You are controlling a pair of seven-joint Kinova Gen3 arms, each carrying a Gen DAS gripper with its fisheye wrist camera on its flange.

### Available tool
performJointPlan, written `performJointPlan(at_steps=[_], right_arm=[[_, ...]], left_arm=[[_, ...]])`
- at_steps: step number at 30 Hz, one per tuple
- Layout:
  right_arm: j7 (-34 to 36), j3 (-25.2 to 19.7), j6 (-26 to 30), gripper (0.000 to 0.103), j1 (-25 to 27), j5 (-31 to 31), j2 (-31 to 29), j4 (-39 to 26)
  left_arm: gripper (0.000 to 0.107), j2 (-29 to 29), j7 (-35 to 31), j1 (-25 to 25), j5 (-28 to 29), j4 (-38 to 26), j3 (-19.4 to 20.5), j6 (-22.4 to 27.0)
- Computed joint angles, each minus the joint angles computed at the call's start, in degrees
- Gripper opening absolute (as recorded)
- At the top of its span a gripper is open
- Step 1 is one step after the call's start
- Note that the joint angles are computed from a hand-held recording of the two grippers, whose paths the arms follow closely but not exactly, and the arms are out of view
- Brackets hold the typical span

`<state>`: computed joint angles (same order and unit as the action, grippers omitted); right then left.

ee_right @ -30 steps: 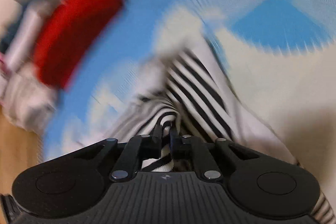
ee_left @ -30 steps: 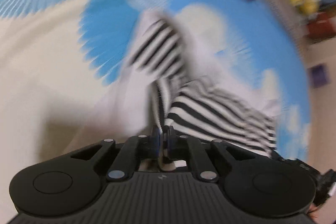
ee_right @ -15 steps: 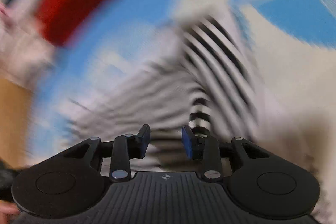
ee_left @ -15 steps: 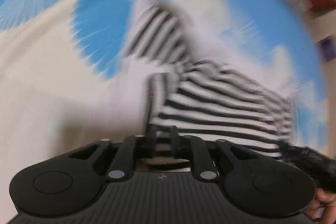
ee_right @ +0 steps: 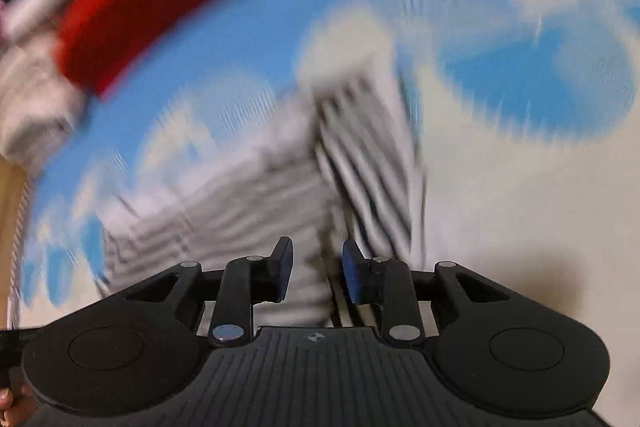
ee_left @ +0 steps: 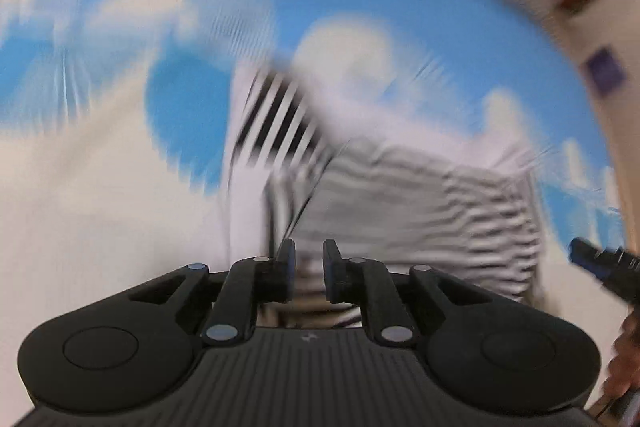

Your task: Fold small clothes

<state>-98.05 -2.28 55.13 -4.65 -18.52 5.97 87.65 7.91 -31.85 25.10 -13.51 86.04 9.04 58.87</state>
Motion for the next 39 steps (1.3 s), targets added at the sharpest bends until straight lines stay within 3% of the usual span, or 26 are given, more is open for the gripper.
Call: performJointPlan(at_steps=[2, 4, 8, 10, 11, 14, 17, 19, 22, 25, 28, 33, 37, 38, 39], right_arm=[[2.4, -1.2, -3.9, 0.030, 2.9, -1.2, -5.3, 1.5], [1.3, -1.0, -6.1, 0.033, 4.3, 0.0, -10.6, 3.0], [4.9, 8.1, -2.4, 0.039, 0.5, -5.2, -20.1, 6.5], [7.1, 9.1, -0.1, 0.046, 1.3, -5.0, -25.3, 9.2], [7.0, 9.1, 0.0, 0.051, 1.3, -3.5, -27.9, 11.4], [4.2, 8.9, 5.3, 0.051, 2.6, 0.5, -32.6, 15.5], [1.6, 8.9, 10.0, 0.051, 3.9, 3.3, -35.7, 20.8], [0.3, 8.4, 12.8, 0.051, 4.3, 4.9, -35.9, 23.0], [-2.7, 8.5, 14.4, 0.051, 5.4, 5.4, -35.6, 25.3], [-2.5, 9.1, 14.1, 0.052, 4.7, 5.2, -34.1, 26.3], [-2.9, 10.1, 14.5, 0.053, 4.6, 3.8, -32.4, 27.1], [-4.1, 7.8, 14.5, 0.056, 4.6, 4.1, -31.8, 28.0], [-4.8, 5.9, 14.2, 0.057, 3.9, 4.8, -31.6, 28.4], [-4.9, 5.4, 14.2, 0.057, 3.7, 5.2, -31.4, 28.4], [-5.2, 4.8, 14.3, 0.057, 3.5, 5.7, -31.1, 28.5]], left_arm=[[0.022, -4.6, 3.4, 3.5, -4.7, 0.8, -0.6, -0.5], [0.031, -8.7, 7.9, 3.5, -8.2, 1.8, 2.6, 0.5], [0.031, -16.9, 12.3, 3.8, -11.3, 5.0, 9.6, 3.7], [0.034, -20.5, 16.3, 3.7, -13.6, 7.9, 14.8, 6.3], [0.034, -21.9, 18.6, 3.3, -13.6, 9.3, 17.5, 7.4], [0.036, -26.1, 25.6, -0.7, -8.6, 15.3, 23.9, 7.4], [0.053, -28.6, 32.6, -5.6, -2.2, 22.1, 30.0, 6.4], [0.054, -27.8, 36.6, -5.0, 2.5, 25.4, 29.3, 4.9], [0.055, -28.2, 36.1, -1.3, 6.8, 29.2, 24.0, -0.6], [0.062, -27.4, 33.6, -1.5, 6.8, 29.6, 24.4, -1.1], [0.062, -27.3, 32.9, -1.7, 9.0, 30.9, 24.0, -2.0], [0.062, -26.8, 32.5, -2.4, 10.3, 31.9, 23.6, -2.6], [0.059, -26.3, 31.3, -2.0, 10.4, 32.3, 23.3, -3.5], [0.056, -25.9, 30.8, -1.8, 10.1, 32.3, 23.5, -3.5], [0.046, -25.4, 30.6, -1.7, 9.7, 32.1, 23.8, -3.5]])
